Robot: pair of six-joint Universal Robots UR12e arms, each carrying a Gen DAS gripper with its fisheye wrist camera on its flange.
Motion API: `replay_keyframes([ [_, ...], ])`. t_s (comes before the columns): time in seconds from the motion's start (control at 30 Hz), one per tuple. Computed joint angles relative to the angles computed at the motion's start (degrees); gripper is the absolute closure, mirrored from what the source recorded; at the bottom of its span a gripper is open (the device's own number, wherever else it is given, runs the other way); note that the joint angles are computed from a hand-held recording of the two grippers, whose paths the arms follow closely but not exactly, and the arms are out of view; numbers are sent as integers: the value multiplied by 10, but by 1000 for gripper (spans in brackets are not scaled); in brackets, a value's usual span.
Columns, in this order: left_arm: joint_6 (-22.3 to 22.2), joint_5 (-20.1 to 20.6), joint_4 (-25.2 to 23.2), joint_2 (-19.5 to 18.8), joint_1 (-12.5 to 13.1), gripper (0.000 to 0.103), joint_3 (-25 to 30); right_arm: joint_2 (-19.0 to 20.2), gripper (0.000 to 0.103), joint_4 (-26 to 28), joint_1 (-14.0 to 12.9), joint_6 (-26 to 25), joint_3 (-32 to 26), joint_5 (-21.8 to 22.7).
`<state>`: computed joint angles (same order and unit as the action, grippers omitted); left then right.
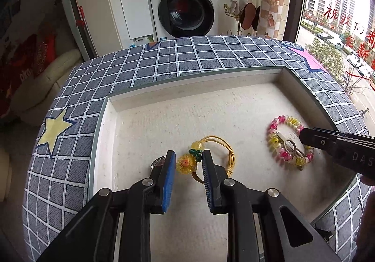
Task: Organize jewelry
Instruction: 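Carry both bracelets into the green tray and open both tools, then withdraw both tools from the tray back over the remaining jewelry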
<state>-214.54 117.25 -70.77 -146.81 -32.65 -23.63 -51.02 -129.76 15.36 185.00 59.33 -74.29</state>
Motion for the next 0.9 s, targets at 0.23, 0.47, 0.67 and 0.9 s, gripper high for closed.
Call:
replay_keyframes([
  [0.23,-2,20,55,22,-5,0,-36,-12,54,-37,-5,17,18,34],
  [0.47,1,42,73,43,-13,0,-64,-28,38,-54,-10,38,36,65],
  [0.67,-8,48,90,70,-19,0,-104,-52,26,-67,-11,34,65,79],
  [0.9,-14,60,104,105,-29,0,-155,-82,12,-93,-13,36,99,76],
])
